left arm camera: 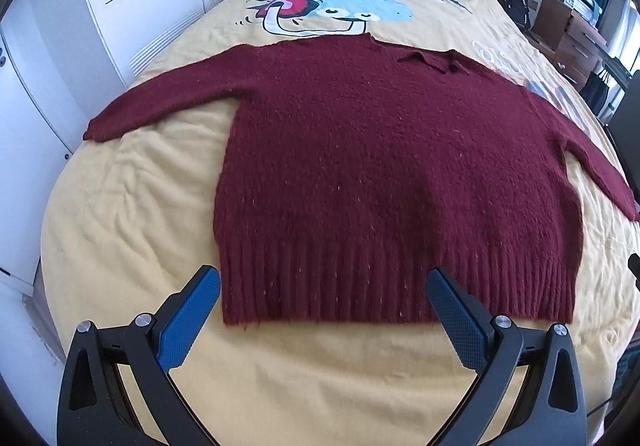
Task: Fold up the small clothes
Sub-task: 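Move the right tool to the sweater's sleeve cuff and close on it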
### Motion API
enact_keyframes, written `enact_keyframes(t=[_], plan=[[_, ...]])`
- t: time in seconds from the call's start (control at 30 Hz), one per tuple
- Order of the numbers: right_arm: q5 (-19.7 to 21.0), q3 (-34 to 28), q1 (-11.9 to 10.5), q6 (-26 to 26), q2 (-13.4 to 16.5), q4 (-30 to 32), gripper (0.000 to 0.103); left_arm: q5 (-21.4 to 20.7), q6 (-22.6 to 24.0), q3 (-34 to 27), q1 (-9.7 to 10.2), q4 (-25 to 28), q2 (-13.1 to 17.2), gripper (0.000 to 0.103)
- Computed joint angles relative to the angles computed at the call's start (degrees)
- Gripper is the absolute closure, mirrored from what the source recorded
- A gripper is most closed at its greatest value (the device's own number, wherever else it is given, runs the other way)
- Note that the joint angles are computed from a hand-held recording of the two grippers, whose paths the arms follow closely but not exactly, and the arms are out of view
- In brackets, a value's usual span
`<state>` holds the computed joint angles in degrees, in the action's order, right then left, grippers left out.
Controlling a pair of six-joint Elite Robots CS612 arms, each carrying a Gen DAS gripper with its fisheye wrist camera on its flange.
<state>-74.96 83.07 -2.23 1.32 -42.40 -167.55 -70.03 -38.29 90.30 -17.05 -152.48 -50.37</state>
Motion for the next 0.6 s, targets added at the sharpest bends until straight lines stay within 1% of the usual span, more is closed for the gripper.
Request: enact_keyframes(t=[0.13,0.27,0.33,0.47,0.6], plan=[[0.16,-3.22,-1.03,2.38,2.15,1.91,0.0,-0.93,0.13,-1.46,0.55,1.04,0.89,0.001],[0.36,-6.77,-2.42,6.47,4.61,3.98,0.0,-1.92,-0.42,-2.67,1.09,2.28,1.56,0.001],[-0.25,-8.4,-2.96,7.63,5.65,4.74,0.0,-2.78,-0.58,-3.11,1.41,2.46,1.84,0.001],[-1.47,-11.88,-4.06,9.19,7.76,6.46,0.0,-3.66,-1.96,-4.39,2.11,4.75,2.52,0.001],[-1.94,-15.94,-5.2,11.62,10.1,8.54,0.0,-3.62,-2.47,-5.15,2.51,5.96,2.99,0.001]])
